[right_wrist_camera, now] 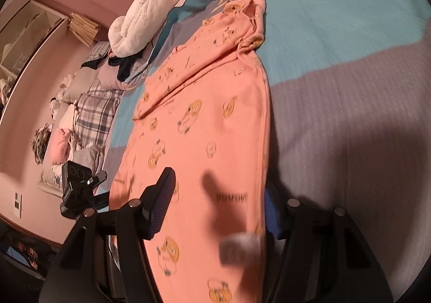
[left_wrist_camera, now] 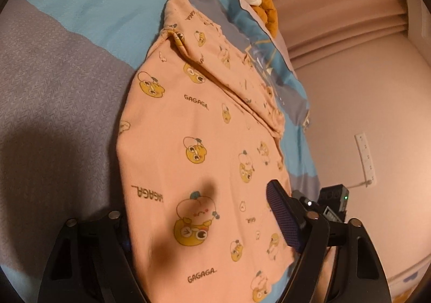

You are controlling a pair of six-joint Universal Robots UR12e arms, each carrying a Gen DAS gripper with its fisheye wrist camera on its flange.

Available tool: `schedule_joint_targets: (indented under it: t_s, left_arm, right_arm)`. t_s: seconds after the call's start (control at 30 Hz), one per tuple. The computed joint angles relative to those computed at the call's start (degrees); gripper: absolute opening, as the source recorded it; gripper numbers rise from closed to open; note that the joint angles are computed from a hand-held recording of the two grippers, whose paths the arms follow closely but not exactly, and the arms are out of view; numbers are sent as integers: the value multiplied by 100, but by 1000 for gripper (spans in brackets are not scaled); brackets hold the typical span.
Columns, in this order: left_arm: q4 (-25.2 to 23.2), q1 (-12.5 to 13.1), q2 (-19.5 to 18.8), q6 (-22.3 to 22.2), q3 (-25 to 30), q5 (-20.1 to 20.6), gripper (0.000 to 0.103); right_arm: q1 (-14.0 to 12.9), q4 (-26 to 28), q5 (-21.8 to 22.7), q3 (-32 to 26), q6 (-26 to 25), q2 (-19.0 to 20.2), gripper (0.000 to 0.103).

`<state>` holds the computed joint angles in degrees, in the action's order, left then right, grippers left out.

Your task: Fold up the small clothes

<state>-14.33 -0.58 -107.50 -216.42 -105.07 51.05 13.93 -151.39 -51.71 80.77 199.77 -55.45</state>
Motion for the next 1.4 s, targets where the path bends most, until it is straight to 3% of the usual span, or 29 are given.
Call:
schedule_joint_targets:
  t_s: [0.13, 0.23, 0.53, 0.6, 0.63, 0.7, 0.8, 0.9, 1.13, 1.27, 1.4]
  left_arm:
    - [-238, -3, 146, 226, -148, 97, 52]
    - [-250, 14, 268, 215, -325, 87, 41]
    - [-250, -10, 611, 253, -754, 13, 36]
    - [-463, -55, 650, 351, -719, 208, 23]
    - [-551, -62, 643, 328, -685, 271, 13]
    - [-568, -18, 619, 77, -686, 231, 5]
    - [-255, 40, 605, -303, -780, 74, 2]
    - [508, 93, 577, -563, -904, -251, 0]
    - [2345, 200, 442, -1278, -1009, -712, 0]
    - [3091, 238, 352, -1638, -1012, -840, 0]
    - [3428, 250, 410, -1701, -1055, -869, 0]
  right_arm:
    - [5, 9, -9, 35, -11, -27, 50]
    - [-21, 59, 116, 219, -102, -139, 45]
    - [-32, 113, 334, 927, -325, -600, 42]
    - [-20, 34, 345, 1016, -324, -642, 41]
    - [-14, -1, 314, 1031, -301, -647, 37]
    - [11, 74, 177, 998, -284, -642, 27]
    - [20, 176, -17, 974, -291, -643, 7]
    - [-40, -46, 259, 1060, -57, -652, 6]
    - [-123, -1546, 973, 1309, 577, -641, 4]
    - [-135, -2193, 1146, 1357, 911, -606, 4]
    - [-154, -2755, 1258, 1460, 1158, -641, 4]
